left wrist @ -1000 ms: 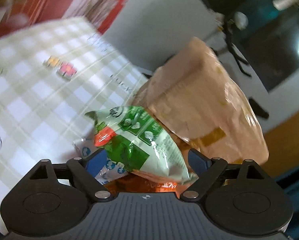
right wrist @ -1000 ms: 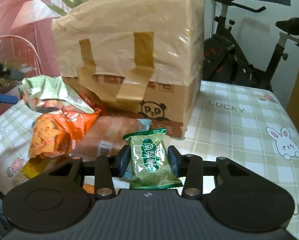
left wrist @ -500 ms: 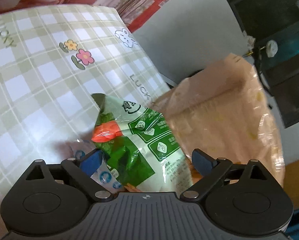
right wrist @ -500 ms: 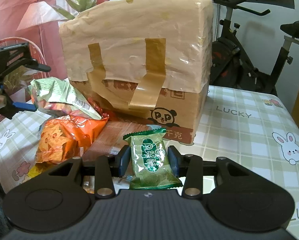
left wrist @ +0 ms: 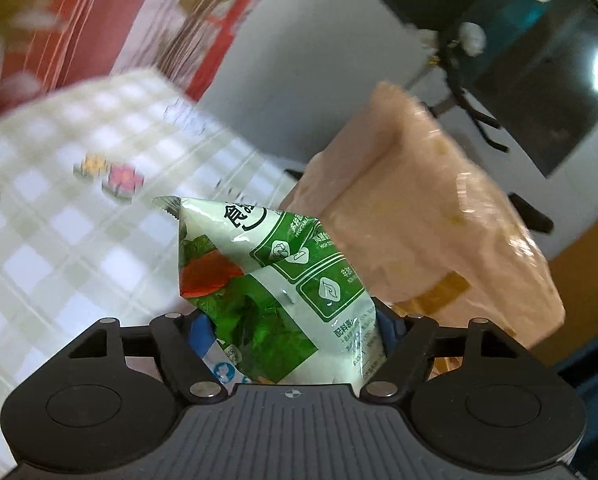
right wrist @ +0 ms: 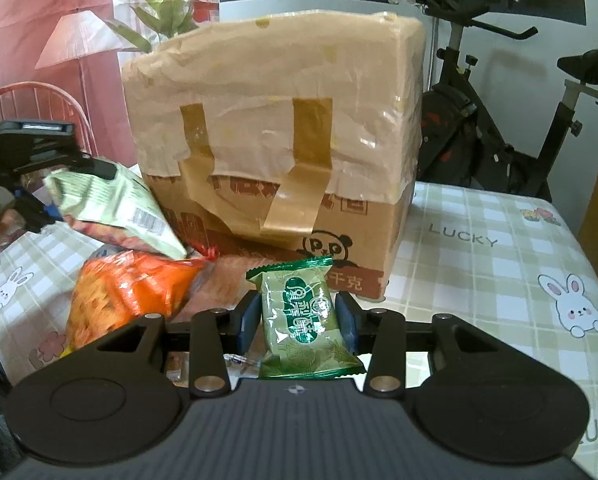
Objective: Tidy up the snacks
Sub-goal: 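Grasp the green-white chip bag with the left tool and lift it, then carry both held snacks over the box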
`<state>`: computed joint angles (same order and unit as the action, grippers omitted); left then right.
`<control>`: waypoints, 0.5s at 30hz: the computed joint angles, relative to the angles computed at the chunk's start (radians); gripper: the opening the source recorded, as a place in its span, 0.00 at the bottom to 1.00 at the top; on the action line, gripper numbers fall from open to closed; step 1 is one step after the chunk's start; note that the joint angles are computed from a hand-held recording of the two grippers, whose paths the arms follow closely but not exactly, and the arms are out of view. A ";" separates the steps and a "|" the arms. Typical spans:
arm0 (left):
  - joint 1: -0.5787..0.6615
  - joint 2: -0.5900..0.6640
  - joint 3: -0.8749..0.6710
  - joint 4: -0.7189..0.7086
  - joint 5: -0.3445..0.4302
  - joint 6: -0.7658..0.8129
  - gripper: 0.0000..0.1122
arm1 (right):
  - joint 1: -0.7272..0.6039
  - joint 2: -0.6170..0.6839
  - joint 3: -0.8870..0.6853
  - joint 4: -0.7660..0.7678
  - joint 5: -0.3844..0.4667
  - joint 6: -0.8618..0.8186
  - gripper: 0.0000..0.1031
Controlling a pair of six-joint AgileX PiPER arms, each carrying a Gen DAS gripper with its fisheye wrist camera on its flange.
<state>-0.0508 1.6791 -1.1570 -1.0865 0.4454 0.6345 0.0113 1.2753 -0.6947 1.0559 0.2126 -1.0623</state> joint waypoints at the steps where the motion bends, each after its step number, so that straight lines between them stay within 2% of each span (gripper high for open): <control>1: 0.003 -0.018 0.010 0.005 0.001 0.022 0.69 | 0.002 -0.005 0.000 -0.005 0.000 0.006 0.42; 7: 0.019 -0.128 0.076 0.044 -0.014 0.142 0.69 | 0.032 -0.029 -0.018 -0.054 -0.004 0.056 0.42; 15: 0.022 -0.227 0.127 -0.035 -0.053 0.398 0.69 | 0.078 -0.046 -0.067 -0.060 -0.003 0.063 0.42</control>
<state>-0.0291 1.4523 -1.0301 -1.1213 0.3923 1.0328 0.0896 1.2289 -0.7622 0.9963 0.2094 -0.9992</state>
